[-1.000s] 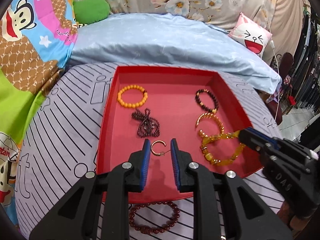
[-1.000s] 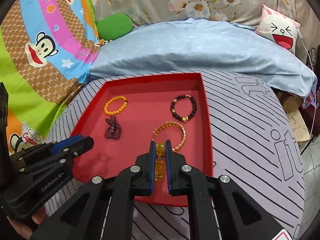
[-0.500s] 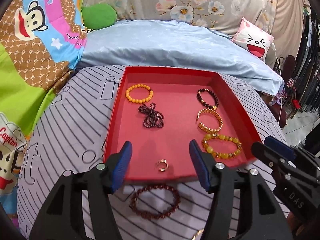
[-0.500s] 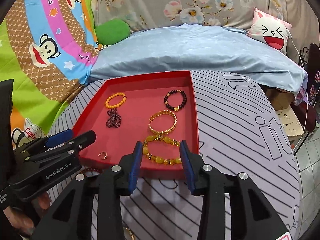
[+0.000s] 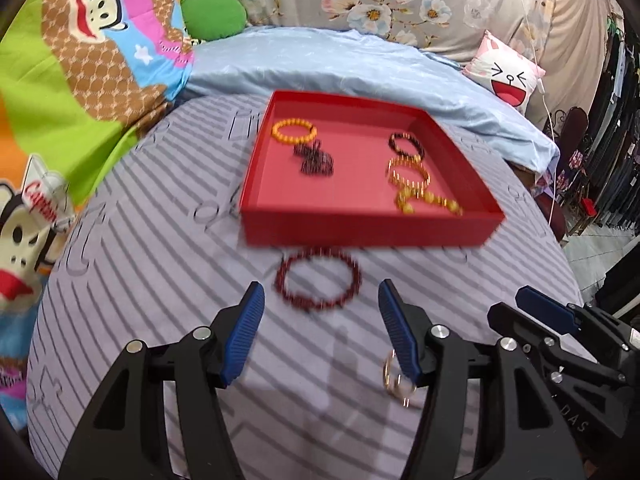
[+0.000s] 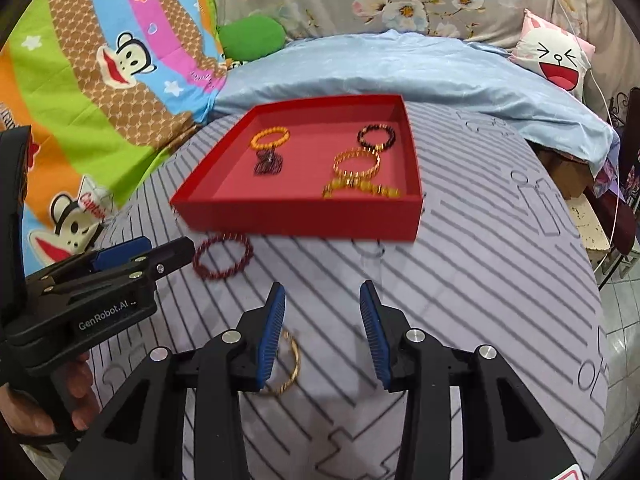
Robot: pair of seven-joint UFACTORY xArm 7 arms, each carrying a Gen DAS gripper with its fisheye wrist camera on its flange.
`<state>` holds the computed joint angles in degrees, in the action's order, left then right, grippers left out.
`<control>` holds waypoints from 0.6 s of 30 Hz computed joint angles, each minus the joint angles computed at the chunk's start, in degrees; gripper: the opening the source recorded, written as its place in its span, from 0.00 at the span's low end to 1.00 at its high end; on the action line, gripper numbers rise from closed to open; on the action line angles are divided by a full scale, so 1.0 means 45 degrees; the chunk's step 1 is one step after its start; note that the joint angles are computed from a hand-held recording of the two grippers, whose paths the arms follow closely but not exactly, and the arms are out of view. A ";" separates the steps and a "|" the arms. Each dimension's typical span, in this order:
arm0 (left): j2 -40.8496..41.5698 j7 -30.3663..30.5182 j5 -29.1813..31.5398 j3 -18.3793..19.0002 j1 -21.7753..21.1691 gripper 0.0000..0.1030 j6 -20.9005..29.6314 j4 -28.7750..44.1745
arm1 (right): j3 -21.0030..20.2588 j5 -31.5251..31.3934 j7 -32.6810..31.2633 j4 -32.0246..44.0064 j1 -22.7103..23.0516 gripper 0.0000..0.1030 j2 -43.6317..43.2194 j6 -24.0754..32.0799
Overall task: Organize jewelry
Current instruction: 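Withdraw both tools from the tray toward the remaining gold bangle and rings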
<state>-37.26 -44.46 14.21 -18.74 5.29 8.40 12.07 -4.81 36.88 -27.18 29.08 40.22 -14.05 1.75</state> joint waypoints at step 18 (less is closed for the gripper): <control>-0.3247 -0.1009 -0.0387 0.0428 -0.2109 0.55 0.2414 -0.2106 | 0.0284 -0.1301 0.1480 -0.1402 0.0889 0.48 -0.0258 -0.0125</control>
<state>-51.87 -49.00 12.47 -16.82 -4.20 19.26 2.59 -3.53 31.02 -20.52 22.77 44.22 -15.21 1.19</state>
